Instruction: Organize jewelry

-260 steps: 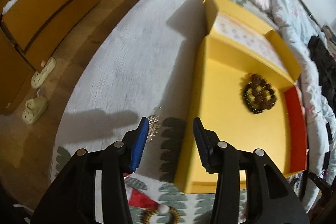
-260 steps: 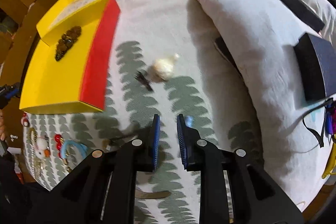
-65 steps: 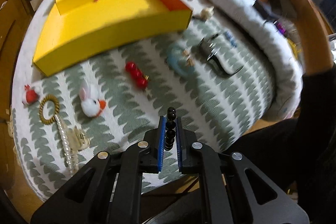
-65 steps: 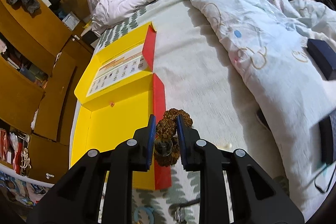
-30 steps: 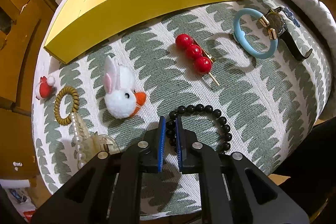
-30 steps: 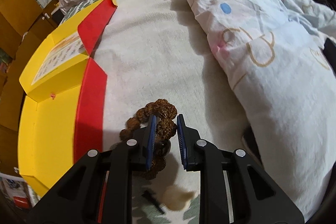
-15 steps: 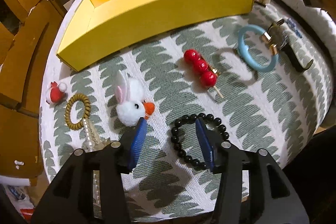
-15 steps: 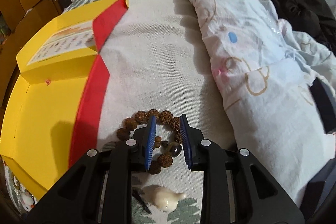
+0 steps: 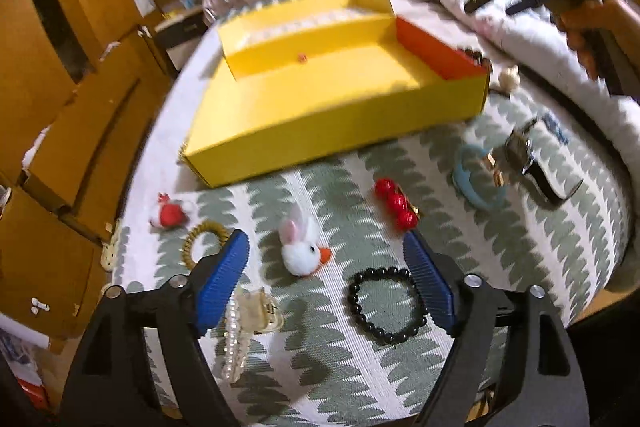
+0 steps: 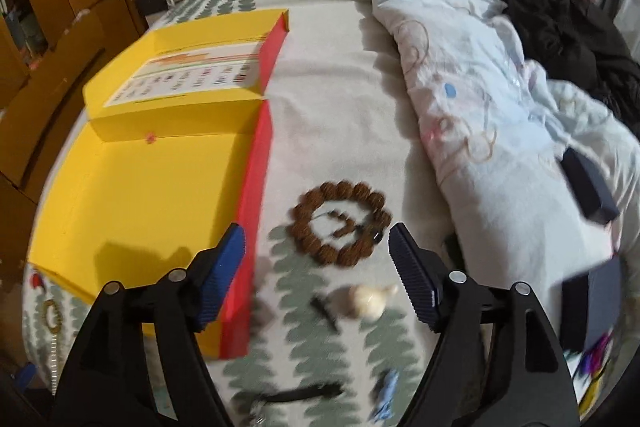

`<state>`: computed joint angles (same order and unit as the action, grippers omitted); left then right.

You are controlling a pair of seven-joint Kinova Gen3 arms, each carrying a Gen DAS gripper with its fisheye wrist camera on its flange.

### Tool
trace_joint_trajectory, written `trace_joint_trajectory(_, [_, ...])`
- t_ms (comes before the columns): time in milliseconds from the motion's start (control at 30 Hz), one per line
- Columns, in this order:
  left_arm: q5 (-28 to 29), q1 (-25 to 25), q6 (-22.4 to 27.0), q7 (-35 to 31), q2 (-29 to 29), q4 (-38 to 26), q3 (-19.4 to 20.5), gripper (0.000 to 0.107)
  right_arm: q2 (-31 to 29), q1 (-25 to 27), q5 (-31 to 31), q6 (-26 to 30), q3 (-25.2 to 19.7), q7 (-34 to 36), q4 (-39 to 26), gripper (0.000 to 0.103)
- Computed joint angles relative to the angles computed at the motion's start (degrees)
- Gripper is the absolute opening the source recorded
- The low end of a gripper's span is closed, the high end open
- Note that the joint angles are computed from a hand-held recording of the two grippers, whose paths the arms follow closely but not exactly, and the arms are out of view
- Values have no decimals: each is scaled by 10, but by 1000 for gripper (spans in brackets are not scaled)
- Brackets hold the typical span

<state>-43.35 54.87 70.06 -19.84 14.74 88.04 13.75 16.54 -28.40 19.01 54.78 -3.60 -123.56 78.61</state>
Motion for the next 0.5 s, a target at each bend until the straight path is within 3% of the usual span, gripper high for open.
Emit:
trace_joint_trajectory(300, [-54, 26, 29, 59, -13, 2, 6, 91, -64, -1, -51, -6, -30, -50, 76, 83])
trace_joint_trajectory(500, [-86, 34, 30, 100, -21, 20, 16, 95, -97, -13, -33, -13, -45, -102, 133, 83])
